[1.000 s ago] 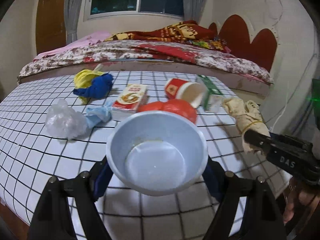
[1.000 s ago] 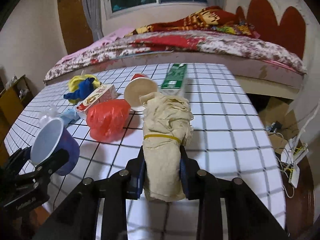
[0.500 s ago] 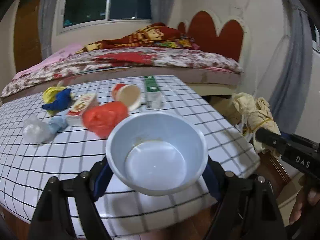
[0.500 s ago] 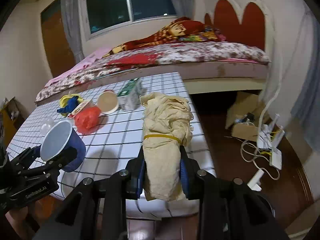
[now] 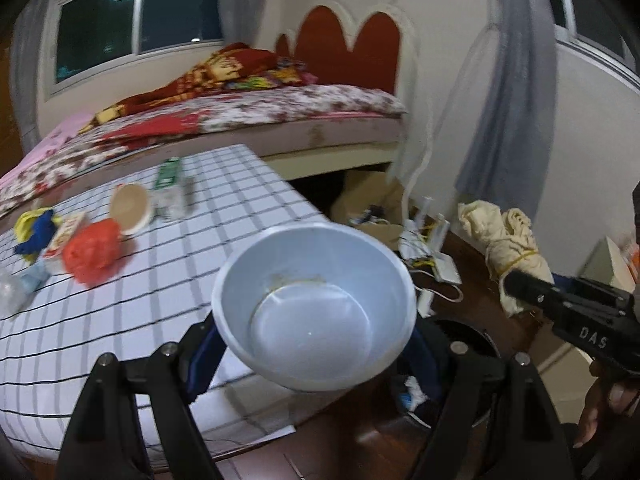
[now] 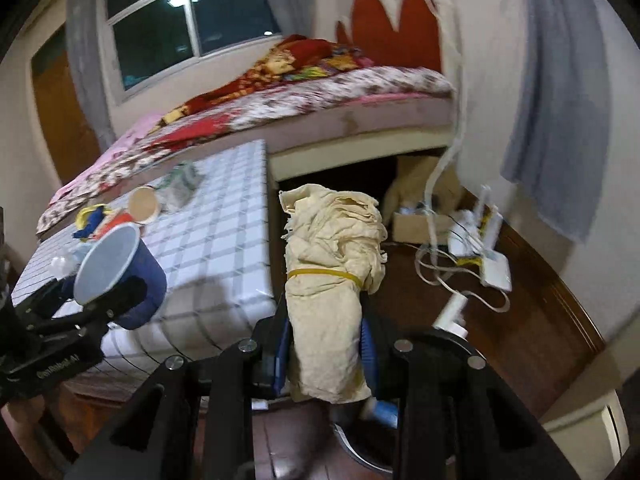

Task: Collect trash
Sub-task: 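Carry bowl and cloth bundle over the black bin and release both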

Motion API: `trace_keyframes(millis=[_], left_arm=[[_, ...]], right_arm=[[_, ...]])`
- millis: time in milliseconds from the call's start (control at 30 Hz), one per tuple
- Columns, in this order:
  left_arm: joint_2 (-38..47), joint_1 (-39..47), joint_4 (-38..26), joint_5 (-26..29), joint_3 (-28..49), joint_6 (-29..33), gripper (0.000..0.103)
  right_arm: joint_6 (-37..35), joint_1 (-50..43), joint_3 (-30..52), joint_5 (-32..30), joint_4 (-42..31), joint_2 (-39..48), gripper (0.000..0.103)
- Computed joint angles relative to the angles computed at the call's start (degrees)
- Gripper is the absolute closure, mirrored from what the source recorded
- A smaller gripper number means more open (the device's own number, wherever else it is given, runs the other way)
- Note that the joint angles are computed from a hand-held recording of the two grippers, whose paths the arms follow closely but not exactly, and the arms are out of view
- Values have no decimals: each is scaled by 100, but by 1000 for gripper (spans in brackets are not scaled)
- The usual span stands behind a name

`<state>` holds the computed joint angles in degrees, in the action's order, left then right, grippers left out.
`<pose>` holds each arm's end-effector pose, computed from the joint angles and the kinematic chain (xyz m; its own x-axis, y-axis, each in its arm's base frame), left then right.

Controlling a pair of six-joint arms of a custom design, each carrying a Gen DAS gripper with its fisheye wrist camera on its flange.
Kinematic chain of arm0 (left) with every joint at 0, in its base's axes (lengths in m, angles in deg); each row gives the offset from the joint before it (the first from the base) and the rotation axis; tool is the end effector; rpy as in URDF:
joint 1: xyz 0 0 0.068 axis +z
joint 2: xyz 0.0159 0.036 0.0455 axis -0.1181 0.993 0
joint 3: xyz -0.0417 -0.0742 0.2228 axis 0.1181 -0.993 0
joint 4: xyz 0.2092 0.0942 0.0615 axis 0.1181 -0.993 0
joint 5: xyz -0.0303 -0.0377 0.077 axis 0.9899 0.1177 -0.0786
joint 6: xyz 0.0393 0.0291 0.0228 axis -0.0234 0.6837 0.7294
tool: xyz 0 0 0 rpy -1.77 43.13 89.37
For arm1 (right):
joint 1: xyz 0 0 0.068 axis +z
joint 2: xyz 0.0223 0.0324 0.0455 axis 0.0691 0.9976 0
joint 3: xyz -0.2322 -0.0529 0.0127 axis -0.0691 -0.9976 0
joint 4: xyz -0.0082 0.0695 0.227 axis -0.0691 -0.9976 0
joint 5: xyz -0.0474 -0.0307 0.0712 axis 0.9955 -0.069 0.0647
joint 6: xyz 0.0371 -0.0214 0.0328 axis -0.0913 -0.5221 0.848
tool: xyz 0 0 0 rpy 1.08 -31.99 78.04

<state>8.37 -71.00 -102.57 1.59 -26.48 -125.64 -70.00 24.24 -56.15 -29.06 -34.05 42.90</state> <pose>0.1429 -0.2416 0.1873 -0.5926 0.0260 -0.8050 0.1193 0.9913 -0.0558 0.1624 0.0581 0.1856 -0.6446 -0.0303 -0.7639 -0.1892 0.9745 0.1210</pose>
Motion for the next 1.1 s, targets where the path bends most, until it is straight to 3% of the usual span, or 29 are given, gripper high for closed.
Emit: trace_keyframes(millis=[267,400,533,767,1100], left_arm=[[1338,-440,272,387,1082,310,23],[2065,-451,579,820,1566,533,23],[2737,-334,935,1446,1809,579,23],[3710,-166,787,2052,2554,536,23],[4633,0,361,2602,3580,747,22]], right_arm=[[-1218,-2084,-621,-1064,-618,-891,71],[-1977,-3161,-929,-1733,-441,-620,71],[-2448,-3519,-1175,-1856,471,502,71],[-3114,-3830,-1062,-1942,2347,3297,71],[-3444,-4143,-460,-2151,3219,5441,71]])
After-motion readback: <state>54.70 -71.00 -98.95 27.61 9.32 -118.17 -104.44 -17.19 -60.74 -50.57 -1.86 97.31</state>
